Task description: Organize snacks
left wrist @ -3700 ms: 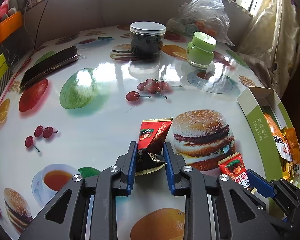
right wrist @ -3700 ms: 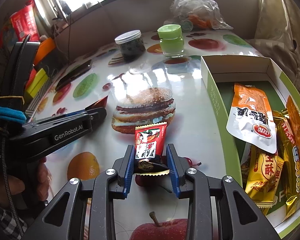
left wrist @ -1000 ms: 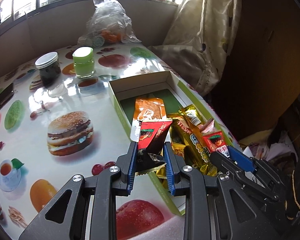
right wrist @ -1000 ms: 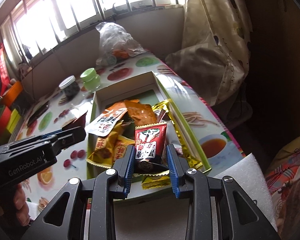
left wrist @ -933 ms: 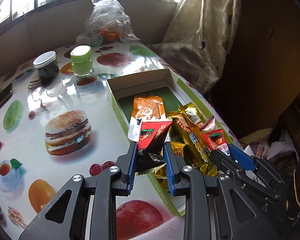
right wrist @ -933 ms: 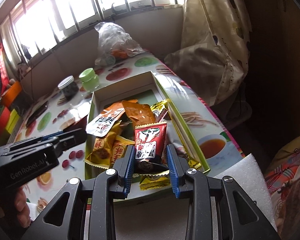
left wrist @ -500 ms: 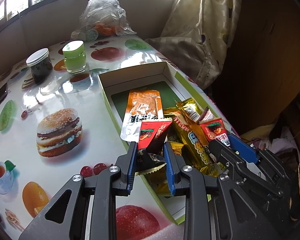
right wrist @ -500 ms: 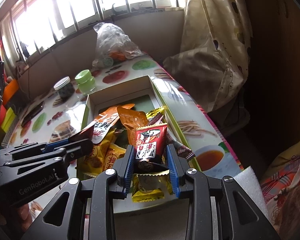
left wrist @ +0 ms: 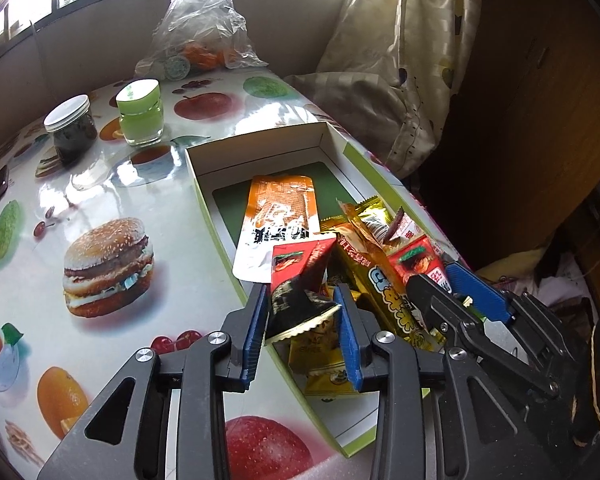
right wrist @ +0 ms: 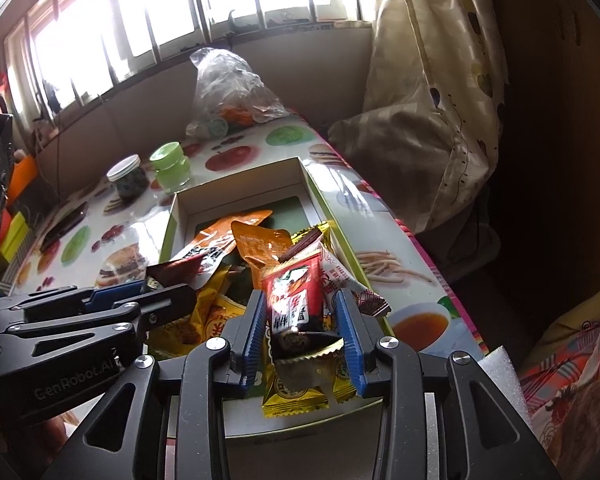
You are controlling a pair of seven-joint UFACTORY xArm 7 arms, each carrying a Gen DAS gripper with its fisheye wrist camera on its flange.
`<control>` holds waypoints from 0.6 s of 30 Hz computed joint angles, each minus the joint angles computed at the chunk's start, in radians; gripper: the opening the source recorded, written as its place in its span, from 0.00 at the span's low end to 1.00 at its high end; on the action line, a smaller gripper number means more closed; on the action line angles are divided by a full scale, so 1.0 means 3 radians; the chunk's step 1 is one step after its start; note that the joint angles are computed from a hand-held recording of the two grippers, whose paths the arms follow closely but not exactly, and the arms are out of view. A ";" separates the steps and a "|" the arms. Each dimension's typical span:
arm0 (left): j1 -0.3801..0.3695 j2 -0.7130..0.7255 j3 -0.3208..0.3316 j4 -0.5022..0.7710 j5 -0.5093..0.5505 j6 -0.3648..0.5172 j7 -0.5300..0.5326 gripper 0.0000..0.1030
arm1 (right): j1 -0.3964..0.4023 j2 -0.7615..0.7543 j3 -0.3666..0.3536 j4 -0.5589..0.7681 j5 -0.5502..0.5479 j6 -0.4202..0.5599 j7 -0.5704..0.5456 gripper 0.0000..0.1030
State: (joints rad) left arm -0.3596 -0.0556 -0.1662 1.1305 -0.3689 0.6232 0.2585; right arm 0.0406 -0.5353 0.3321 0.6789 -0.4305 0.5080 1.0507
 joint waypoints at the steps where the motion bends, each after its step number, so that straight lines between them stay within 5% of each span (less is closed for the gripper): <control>1: 0.0000 -0.0003 0.0002 0.0000 -0.0007 0.0005 0.0005 0.34 | 0.0001 -0.0003 0.0000 -0.0002 0.0001 0.0003 0.0005 0.35; 7: 0.0005 -0.0043 0.0013 -0.0031 -0.0005 -0.0018 -0.0003 0.45 | 0.0006 -0.0032 0.0011 0.0003 0.0010 0.0083 0.0055 0.39; 18: -0.0015 -0.0328 0.0058 -0.0261 -0.0065 -0.0131 0.0075 0.46 | 0.0047 -0.0204 0.0040 -0.0063 0.0038 0.0168 0.0129 0.44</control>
State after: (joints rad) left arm -0.3642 -0.1541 -0.1487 1.0521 -0.3885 0.5838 0.2810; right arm 0.0548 -0.5966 0.3440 0.6600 -0.4192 0.5582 1.0892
